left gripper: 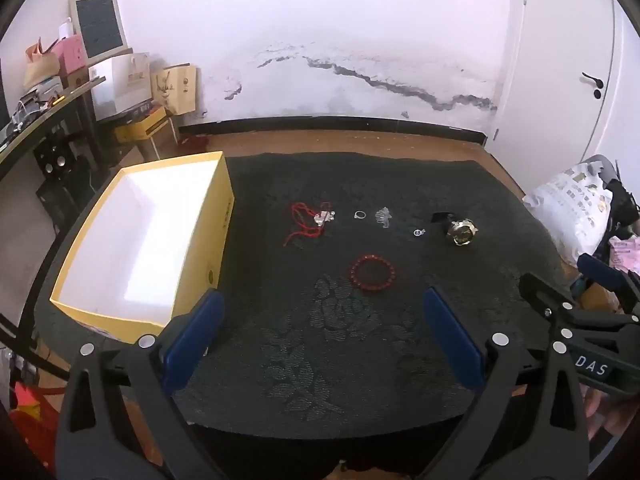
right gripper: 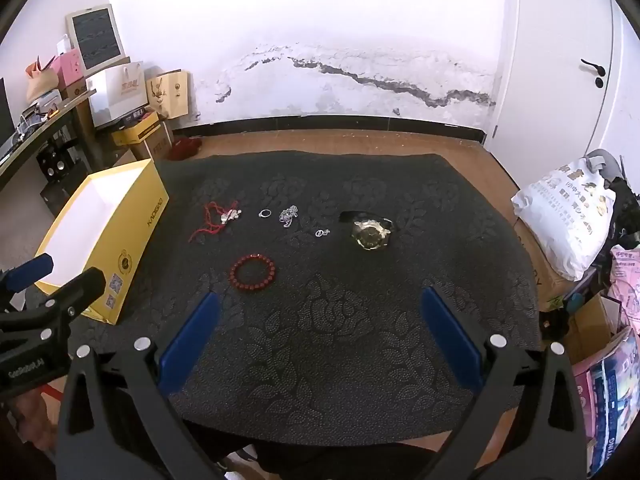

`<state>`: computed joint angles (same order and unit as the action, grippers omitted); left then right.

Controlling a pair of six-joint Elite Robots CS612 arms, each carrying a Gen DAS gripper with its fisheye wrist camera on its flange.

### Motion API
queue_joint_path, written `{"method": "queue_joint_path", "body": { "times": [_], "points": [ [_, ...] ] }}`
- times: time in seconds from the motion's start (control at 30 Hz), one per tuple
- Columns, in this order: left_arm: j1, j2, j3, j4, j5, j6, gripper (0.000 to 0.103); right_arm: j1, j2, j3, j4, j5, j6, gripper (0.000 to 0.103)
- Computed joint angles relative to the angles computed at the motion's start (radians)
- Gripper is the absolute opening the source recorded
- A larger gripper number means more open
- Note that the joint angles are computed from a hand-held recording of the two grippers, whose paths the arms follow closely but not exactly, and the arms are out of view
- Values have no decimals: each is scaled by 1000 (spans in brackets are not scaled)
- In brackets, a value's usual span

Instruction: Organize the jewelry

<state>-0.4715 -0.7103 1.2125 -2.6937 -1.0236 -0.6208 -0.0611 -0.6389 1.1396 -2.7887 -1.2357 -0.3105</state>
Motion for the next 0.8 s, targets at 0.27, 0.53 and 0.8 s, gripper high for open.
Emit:
{"method": "queue_joint_path", "body": {
  "times": [0.27,0.53,0.8],
  "points": [
    [9,2,-12,31,-44,-26,97,1,-2,3,-2,-4,-1,97],
    [10,5,-17,35,-42,-33,97,4,-2,-2,2,-4,1,97],
    [9,5,-17,33,-47,-25,97,2,-7,15,-7,-2,-1,97]
  ]
}}
